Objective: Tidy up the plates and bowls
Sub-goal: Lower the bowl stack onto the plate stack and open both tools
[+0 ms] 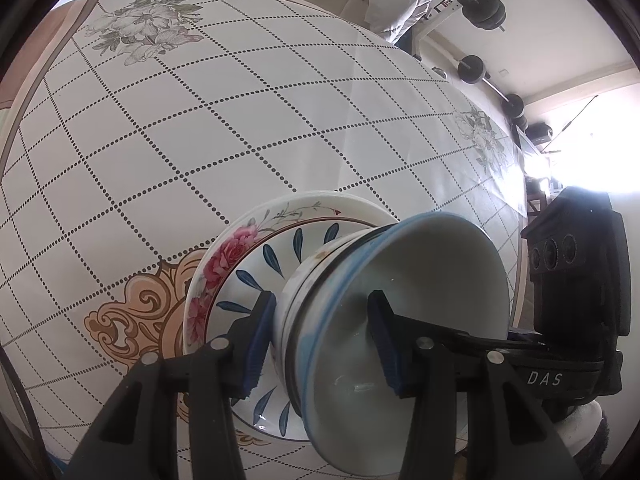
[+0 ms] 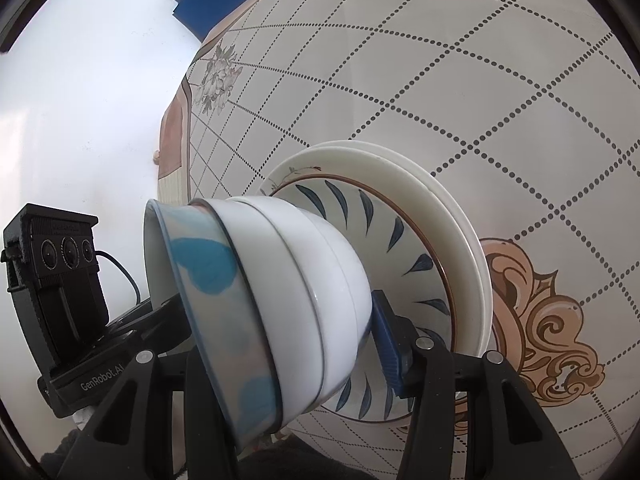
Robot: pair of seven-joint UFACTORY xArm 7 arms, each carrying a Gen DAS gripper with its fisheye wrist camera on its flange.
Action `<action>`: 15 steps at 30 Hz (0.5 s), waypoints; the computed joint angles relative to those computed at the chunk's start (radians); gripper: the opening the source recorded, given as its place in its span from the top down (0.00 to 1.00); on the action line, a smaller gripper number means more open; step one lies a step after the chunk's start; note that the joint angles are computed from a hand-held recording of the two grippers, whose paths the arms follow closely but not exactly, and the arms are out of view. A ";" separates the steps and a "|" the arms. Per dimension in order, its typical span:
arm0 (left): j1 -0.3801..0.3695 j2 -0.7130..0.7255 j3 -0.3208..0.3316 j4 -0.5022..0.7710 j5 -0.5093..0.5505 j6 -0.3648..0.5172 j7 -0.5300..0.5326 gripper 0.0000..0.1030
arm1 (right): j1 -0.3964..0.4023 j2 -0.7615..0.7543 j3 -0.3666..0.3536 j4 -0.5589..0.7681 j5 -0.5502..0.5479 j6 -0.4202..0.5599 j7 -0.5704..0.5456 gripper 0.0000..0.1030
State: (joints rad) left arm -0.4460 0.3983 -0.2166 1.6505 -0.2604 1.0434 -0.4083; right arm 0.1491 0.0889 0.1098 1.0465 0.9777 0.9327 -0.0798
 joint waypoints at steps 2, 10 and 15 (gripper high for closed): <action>-0.002 0.007 0.001 0.007 0.006 0.008 0.002 0.58 | 0.002 0.001 0.001 0.000 -0.002 -0.005 0.000 0.49; -0.003 0.014 0.003 0.003 0.012 0.015 0.000 0.58 | 0.004 0.016 0.008 -0.002 0.018 -0.013 -0.009 0.49; 0.004 0.006 0.005 -0.010 0.010 0.012 0.005 0.58 | 0.005 0.029 0.012 0.011 0.018 -0.011 -0.009 0.49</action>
State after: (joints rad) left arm -0.4422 0.4043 -0.2115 1.6406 -0.2507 1.0551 -0.4038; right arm 0.1544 0.1180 0.1218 1.0577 0.9958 0.9215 -0.0887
